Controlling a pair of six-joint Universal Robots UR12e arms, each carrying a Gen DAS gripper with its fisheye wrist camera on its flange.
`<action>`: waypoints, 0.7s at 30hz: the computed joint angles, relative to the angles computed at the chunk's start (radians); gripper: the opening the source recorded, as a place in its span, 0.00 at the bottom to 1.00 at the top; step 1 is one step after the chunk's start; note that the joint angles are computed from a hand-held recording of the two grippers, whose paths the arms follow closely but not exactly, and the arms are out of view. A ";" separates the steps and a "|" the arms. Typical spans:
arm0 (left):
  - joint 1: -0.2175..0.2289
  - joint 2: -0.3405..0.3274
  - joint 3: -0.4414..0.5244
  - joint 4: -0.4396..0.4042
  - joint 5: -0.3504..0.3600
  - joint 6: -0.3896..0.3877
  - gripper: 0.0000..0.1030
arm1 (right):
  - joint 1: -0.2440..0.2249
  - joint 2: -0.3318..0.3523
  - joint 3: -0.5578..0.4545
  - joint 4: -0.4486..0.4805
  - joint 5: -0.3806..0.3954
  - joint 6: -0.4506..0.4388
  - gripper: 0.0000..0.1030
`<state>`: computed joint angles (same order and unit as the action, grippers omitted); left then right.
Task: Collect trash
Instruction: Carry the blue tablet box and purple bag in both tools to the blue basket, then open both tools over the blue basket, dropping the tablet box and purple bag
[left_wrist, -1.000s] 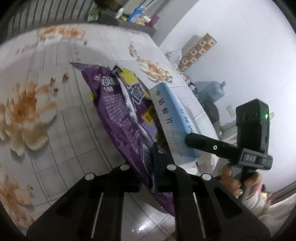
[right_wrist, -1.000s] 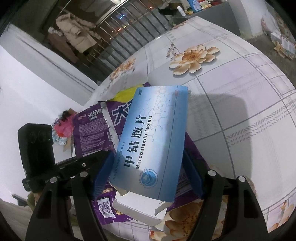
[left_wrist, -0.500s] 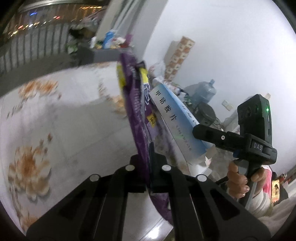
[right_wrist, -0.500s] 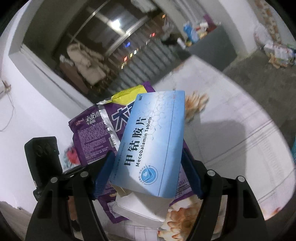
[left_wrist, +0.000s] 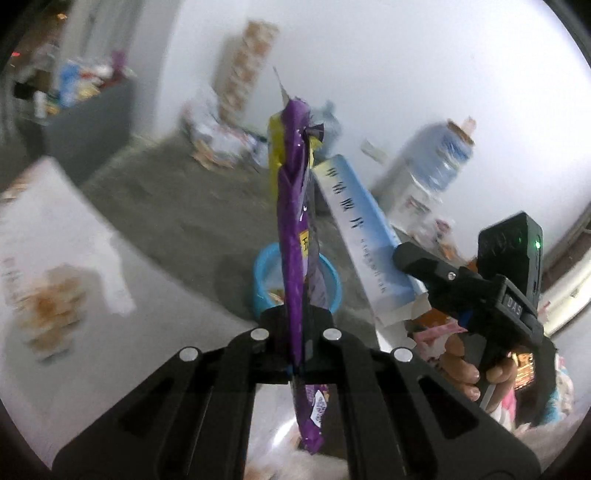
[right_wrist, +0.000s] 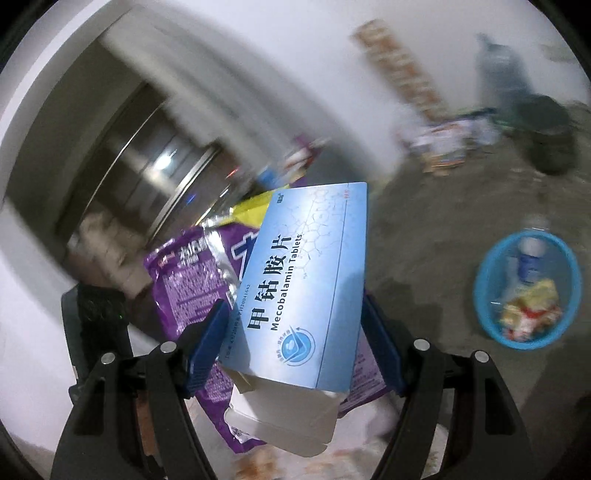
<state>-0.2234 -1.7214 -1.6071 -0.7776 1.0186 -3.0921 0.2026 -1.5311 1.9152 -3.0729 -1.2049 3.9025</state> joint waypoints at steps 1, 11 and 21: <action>-0.017 -0.037 0.040 -0.049 -0.012 0.007 0.00 | -0.015 -0.006 0.016 -0.001 -0.018 0.026 0.69; -0.172 -0.346 0.373 -0.334 0.125 0.145 0.00 | -0.151 -0.019 0.155 0.070 -0.115 0.255 0.69; -0.234 -0.568 0.597 -0.443 0.325 0.061 0.56 | -0.220 0.065 0.194 0.076 -0.083 0.341 0.70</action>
